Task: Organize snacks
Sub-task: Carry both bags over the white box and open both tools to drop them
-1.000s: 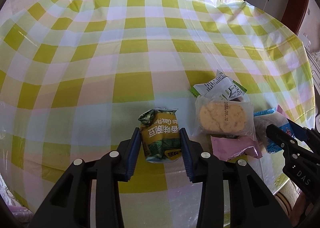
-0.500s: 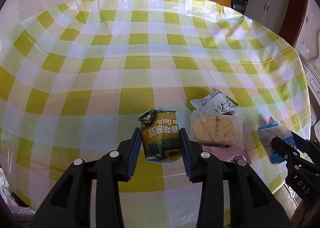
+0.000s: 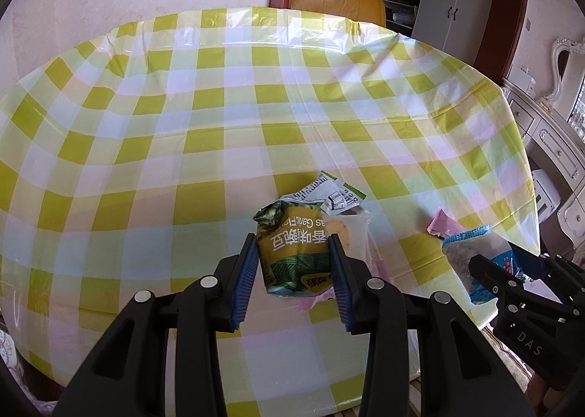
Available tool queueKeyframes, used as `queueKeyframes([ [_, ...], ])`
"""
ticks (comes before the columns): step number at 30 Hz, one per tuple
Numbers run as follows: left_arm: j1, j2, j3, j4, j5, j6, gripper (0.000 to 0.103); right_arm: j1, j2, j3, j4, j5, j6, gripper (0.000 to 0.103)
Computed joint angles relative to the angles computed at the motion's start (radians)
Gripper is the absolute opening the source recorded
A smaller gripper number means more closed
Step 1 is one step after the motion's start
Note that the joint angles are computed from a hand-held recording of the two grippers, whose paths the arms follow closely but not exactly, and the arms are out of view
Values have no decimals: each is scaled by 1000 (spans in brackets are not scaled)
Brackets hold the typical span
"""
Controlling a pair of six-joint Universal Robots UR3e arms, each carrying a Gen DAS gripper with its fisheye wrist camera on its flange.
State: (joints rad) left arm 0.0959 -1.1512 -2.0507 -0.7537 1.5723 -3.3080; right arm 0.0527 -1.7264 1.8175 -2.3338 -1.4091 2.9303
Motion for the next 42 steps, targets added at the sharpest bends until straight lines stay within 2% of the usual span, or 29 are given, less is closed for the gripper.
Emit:
queueKeyframes([
  [8,-162,-89,75,19,23,-27,38,-108,-87,43,57,26,-41,49],
  [21,-417,-303,273,4,17,-67,38,-387,-237,129,168,101,-167,49],
  [33,-589,-539,522,-76,15,-54,38,-650,-310,194,229,142,-307,49],
  [42,-668,-697,713,-157,15,-28,38,-809,-290,237,213,125,-369,49],
])
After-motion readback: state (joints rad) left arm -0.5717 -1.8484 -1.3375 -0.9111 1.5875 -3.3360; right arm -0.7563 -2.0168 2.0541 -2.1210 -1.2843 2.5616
